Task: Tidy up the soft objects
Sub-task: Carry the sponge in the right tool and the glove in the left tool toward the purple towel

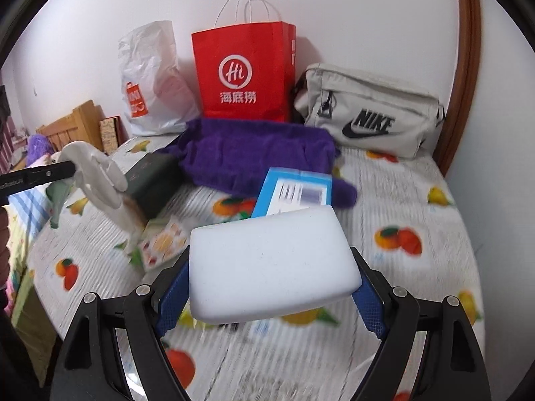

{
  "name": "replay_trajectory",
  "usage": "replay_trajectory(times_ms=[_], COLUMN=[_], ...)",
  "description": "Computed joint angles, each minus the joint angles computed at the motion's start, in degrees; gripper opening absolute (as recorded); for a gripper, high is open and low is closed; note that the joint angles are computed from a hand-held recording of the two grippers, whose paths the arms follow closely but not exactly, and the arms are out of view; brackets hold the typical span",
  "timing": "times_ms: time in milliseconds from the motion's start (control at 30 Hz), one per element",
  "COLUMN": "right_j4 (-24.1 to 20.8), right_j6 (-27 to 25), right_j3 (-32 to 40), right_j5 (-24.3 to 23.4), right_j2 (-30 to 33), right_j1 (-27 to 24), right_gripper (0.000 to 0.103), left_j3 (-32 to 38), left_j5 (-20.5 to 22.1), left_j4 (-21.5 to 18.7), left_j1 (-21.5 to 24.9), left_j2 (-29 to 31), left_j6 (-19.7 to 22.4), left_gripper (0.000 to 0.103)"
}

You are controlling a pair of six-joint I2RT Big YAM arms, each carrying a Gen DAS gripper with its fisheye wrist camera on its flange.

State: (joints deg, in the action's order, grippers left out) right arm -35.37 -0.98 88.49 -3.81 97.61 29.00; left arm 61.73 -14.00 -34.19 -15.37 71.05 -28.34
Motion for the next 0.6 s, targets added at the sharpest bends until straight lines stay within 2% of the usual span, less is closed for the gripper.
replay_trajectory(times_ms=[100, 300, 467, 600], right_j4=[-2.7, -7.7, -15.3, -19.4], right_j6=[1.0, 0.7, 0.7, 1.1], right_j3=[5.8, 19.1, 33.4, 43.0], right_j5=[-3.0, -3.7, -2.7, -3.4], right_j2=[3.7, 12.1, 21.2, 27.3], right_j1=[-0.5, -0.7, -0.7, -0.8], right_gripper=[0.084, 0.084, 0.084, 0.084], left_j3=[1.9, 5.3, 8.9, 12.0], left_j5=[0.4, 2.3, 2.7, 3.2], left_j4=[-0.7, -0.5, -0.6, -0.8], left_j1=[1.4, 4.6, 6.7, 8.2], left_j2=[1.6, 4.5, 7.8, 10.8], left_j6=[0.3, 0.5, 1.4, 2.2], left_gripper=[0.012, 0.012, 0.012, 0.012])
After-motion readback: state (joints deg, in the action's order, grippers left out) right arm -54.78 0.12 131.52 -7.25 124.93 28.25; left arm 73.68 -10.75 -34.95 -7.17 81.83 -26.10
